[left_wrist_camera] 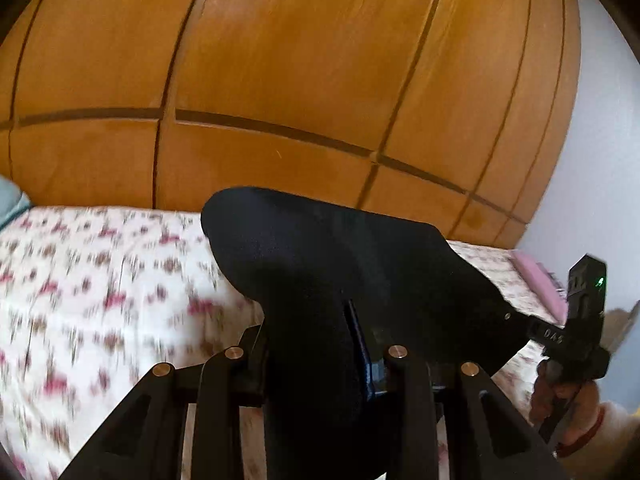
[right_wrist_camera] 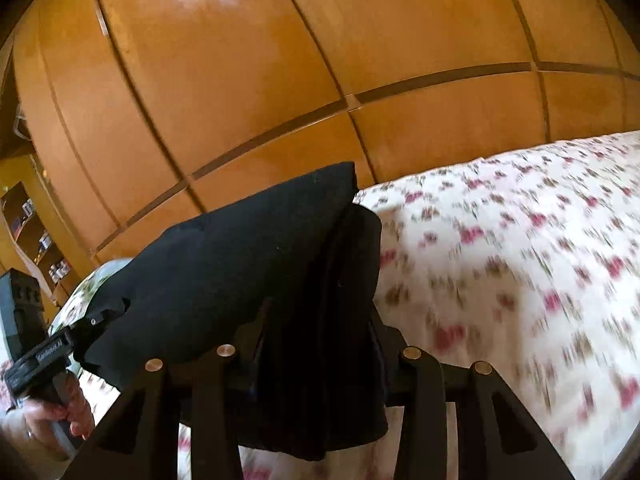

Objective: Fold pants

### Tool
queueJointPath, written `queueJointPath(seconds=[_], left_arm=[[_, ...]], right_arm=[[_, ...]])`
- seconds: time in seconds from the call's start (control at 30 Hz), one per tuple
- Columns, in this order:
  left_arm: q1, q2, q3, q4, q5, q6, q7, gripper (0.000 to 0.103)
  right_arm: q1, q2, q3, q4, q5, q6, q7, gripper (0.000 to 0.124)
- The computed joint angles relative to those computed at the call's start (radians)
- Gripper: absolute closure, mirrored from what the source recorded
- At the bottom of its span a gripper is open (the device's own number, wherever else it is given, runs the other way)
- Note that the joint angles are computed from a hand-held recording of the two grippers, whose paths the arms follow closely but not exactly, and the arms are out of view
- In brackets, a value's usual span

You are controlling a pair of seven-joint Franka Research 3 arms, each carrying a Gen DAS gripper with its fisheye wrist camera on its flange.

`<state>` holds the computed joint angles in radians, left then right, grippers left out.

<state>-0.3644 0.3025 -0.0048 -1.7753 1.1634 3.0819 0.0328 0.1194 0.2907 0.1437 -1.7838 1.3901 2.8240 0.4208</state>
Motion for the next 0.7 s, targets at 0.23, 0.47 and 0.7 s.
queueJointPath(seconds=[0.23,0.47,0.7], left_arm=[[0.042,0.218,-0.028,0.261,-0.227,-0.074,0.291,0.070],[-0.013,0.315,0.058,0.333,-0.324,-0.093,0.359,0.063],[0.061,0.258,0.009,0.152,-0.494,0.106,0.353,0.046]], right_arm=[[0.029,0.301,-0.012,0.386,-0.274,0.056,0.219,0.091],[0.068,0.450,-0.091,0.577,-0.502,-0.008,0.522,0.122],[-0.086,0.308,0.080,0.365,-0.431,-0.021,0.505,0.044]])
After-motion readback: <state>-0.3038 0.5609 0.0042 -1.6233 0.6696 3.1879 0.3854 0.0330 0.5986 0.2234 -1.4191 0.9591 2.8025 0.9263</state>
